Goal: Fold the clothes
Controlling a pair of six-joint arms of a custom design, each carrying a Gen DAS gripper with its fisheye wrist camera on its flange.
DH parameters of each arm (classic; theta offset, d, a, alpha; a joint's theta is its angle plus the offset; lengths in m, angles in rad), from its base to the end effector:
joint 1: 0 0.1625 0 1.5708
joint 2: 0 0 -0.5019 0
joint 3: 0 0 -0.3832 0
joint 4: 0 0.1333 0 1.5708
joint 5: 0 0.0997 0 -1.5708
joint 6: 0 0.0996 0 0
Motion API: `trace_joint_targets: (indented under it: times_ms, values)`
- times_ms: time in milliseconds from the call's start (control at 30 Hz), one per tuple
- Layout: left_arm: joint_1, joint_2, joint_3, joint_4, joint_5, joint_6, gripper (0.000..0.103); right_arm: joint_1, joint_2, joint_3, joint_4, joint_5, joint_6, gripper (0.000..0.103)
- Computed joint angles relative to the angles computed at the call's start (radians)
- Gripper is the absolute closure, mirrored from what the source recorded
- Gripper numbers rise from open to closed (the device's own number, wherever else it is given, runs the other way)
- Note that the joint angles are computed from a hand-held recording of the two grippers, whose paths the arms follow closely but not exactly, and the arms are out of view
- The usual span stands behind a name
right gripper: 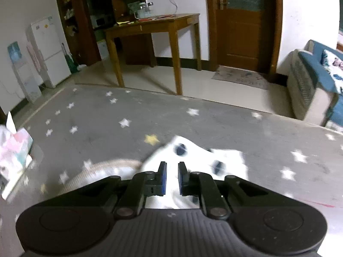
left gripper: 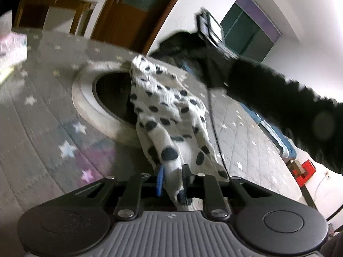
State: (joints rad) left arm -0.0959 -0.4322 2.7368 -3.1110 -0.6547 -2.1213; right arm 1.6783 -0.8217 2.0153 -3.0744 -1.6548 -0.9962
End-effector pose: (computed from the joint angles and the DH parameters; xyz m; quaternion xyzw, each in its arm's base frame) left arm -0.2484 -0.1894 -0.0246 -0.0269 0.8480 -0.4953 0.1869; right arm 0.1895 -0.5912 0.1097 0.5120 -0.8440 0.1214 0.1038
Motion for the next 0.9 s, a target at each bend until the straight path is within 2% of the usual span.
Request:
trace_joint_targets:
  times_ms: [67, 133, 233, 333, 433, 567, 633, 733, 900]
  values:
    - [-0.008, -0.047, -0.011, 0.103, 0.002, -0.019, 0.073, -0.024, -0.042, 0.007, 0.02, -0.007, -0.026, 0.084]
    - [-0.009, -0.089, -0.025, 0.196, 0.009, -0.028, 0.073, -0.051, -0.08, 0.011, 0.047, -0.014, -0.051, 0.083]
    - [0.018, -0.129, -0.046, 0.266, 0.038, -0.002, 0.074, -0.09, -0.121, 0.021, 0.063, -0.031, -0.085, 0.082]
    - [0.08, -0.136, -0.068, 0.219, 0.094, 0.105, 0.075, -0.133, -0.165, 0.013, 0.119, -0.027, -0.085, 0.082]
    - [0.168, -0.128, -0.11, 0.139, 0.152, 0.261, 0.075, -0.184, -0.211, 0.008, 0.21, 0.006, -0.071, 0.082]
    - [0.29, -0.095, -0.158, -0.058, 0.182, 0.485, 0.075, -0.236, -0.27, 0.032, 0.3, 0.044, -0.136, 0.082]
    - [0.346, -0.087, -0.188, -0.1, 0.174, 0.566, 0.075, -0.258, -0.296, 0.048, 0.331, 0.056, -0.186, 0.082]
    - [0.412, -0.081, -0.226, -0.095, 0.158, 0.627, 0.076, -0.28, -0.316, 0.068, 0.329, 0.065, -0.242, 0.082]
    - [0.473, -0.086, -0.262, -0.005, 0.128, 0.615, 0.076, -0.311, -0.333, 0.056, 0.413, 0.093, -0.299, 0.082]
